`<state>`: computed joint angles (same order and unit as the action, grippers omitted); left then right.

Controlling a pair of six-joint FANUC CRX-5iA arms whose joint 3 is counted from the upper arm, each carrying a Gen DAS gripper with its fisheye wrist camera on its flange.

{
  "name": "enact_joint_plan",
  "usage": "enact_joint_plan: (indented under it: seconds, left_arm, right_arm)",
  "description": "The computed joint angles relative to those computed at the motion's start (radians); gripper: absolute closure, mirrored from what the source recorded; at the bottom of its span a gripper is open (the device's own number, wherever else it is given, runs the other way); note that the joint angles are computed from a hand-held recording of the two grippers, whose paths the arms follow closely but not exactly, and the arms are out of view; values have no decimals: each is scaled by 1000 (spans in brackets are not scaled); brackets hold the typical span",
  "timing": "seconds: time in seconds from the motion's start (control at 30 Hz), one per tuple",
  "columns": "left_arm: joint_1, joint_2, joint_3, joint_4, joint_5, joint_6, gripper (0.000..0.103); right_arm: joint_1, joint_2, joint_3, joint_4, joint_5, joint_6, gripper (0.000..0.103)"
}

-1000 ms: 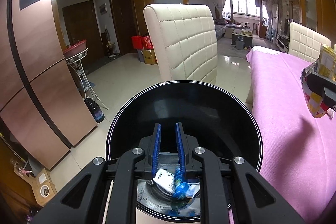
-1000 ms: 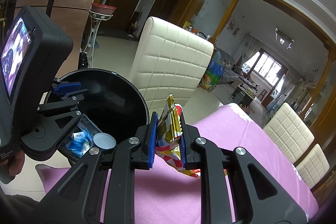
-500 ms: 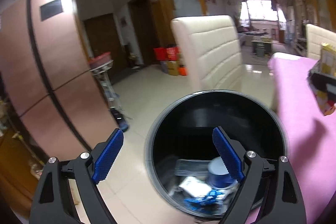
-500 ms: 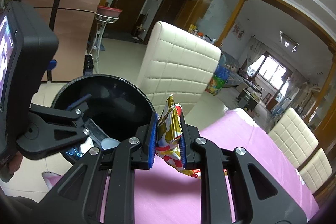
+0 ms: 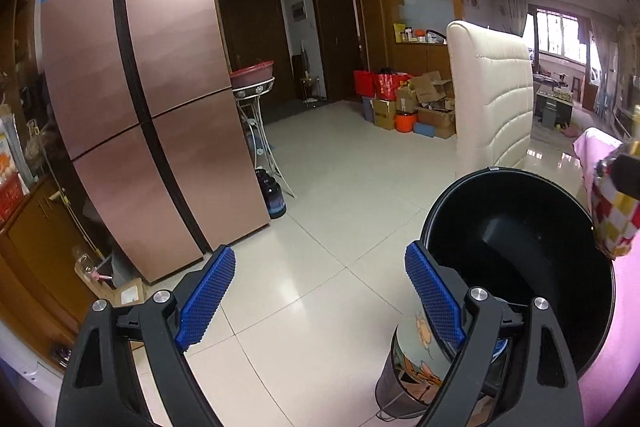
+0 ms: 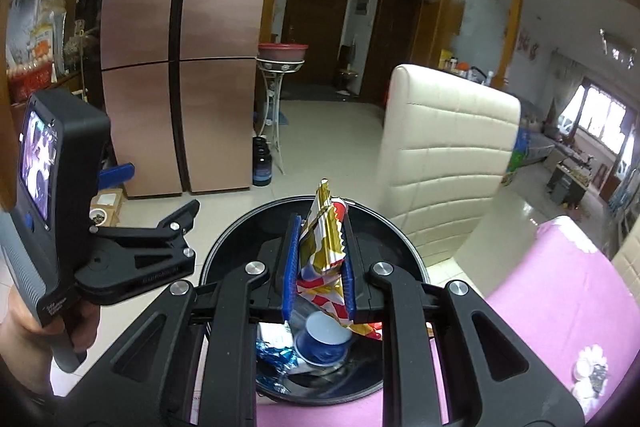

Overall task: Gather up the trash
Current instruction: 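Carry both wrappers over the black bin and release them, then move both open grippers back over the table toward the tissue and bottle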

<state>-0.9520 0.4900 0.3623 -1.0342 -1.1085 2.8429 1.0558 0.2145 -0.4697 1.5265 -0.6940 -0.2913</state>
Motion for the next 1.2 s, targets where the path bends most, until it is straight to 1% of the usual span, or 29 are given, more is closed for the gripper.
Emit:
enact_joint_plan:
  seconds: [0.13, 0.27, 0.37, 0.4, 0.43, 0.47, 0.5, 0.53, 0.57, 0.63, 0.73, 1.0, 1.2]
  left_arm:
    - [0, -2, -7, -2, 5, -5, 18]
    - [-2, -4, -13, 0, 6, -2, 18]
    - [-1, -8, -15, 2, 6, -2, 18]
    - [0, -10, -16, 2, 7, -2, 18]
    - [-1, -11, -15, 2, 7, -2, 18]
    - [-1, -12, -16, 3, 9, -3, 18]
    - [-1, -13, -17, 2, 10, -3, 18]
    - [-2, -14, -18, 1, 11, -3, 18]
    - [-4, -14, -19, -1, 13, -3, 18]
    - [-6, -16, -21, -4, 16, -4, 18]
    - [-11, -16, -20, -9, 22, -3, 18]
    - [-23, -27, -26, -16, 43, 3, 18]
    - [-34, -24, -14, -21, 57, -5, 18]
  right_arm:
    - [-24, 20, 11, 18, 53, -2, 83]
    - [-51, 15, 1, 72, 111, -54, 82]
    - [-53, 13, 0, 65, 122, -47, 82]
    - [-50, 12, 2, 41, 125, -31, 76]
    - [-46, 15, 6, 19, 120, -23, 67]
    - [-47, 13, -1, 37, 101, -52, 35]
    - [-47, 12, -10, 77, 77, -96, 10]
    - [-52, 5, -25, 128, 59, -143, 9]
    - [-52, 1, -28, 126, 55, -140, 10]
    - [-32, 6, -19, 78, 15, -103, 11]
    - [-22, 9, -16, 50, -11, -82, 11]
    - [-8, 12, -15, 22, -54, -49, 11]
    - [-12, -7, -41, 35, -76, -69, 11]
